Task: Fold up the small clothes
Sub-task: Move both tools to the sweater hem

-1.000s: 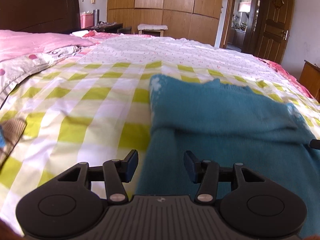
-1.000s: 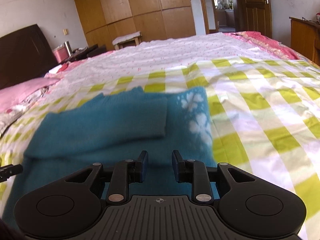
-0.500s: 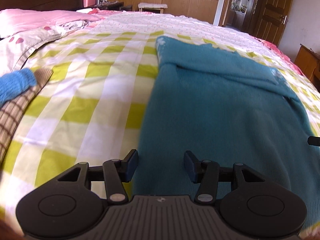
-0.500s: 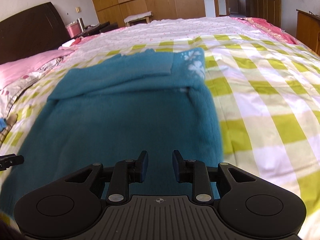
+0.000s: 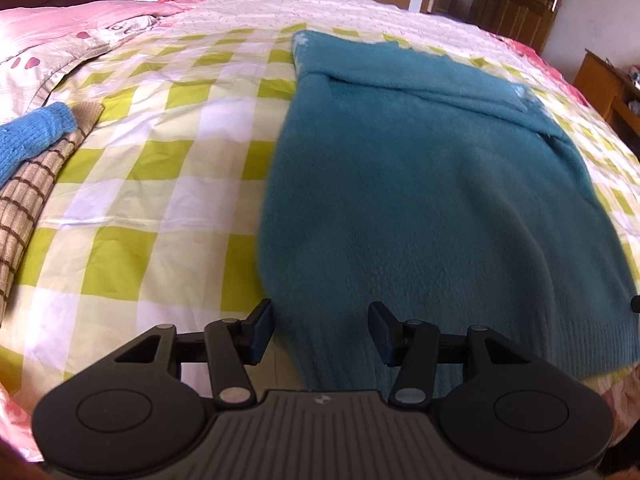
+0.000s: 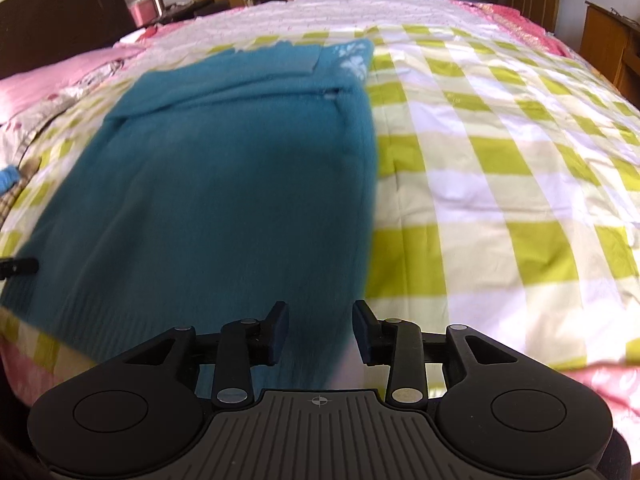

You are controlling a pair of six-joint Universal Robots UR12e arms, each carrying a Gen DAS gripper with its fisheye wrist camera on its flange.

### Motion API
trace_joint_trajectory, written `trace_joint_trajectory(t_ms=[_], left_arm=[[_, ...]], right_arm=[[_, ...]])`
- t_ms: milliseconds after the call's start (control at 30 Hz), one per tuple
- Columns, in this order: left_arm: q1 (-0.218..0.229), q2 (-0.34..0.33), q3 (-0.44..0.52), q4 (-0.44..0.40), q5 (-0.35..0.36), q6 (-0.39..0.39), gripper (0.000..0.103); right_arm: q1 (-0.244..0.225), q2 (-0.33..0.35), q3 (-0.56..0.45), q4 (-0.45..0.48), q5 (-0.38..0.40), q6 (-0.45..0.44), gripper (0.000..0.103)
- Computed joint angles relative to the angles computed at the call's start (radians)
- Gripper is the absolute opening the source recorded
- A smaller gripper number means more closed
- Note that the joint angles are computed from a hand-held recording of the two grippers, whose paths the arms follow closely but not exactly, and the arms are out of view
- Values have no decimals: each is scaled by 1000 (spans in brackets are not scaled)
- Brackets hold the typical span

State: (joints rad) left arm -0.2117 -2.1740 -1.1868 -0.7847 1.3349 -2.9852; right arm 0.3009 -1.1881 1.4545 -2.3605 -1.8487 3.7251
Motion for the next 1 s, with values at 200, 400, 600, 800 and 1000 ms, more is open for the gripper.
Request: trace_joint_trajectory(t_ms=[200,400,600,800,1000], left_arm=[[-5,4,4,-44,8,28,56],[-2,14,-6,-46,1,27,45],[11,33,-30,-24,-45,-2,33],[3,14,7,-98,-10,-2,38],[-5,7,16,-105,-10,16,51]], right_arm=[[0,1,8,15,46,28,38],[-10,-16,31,-7,57,25,16],[-19,-53,86,-102,53,115,11],[-22,-43,82,-83,79,131,16],[-32,-41,89,-101,108,149,27]])
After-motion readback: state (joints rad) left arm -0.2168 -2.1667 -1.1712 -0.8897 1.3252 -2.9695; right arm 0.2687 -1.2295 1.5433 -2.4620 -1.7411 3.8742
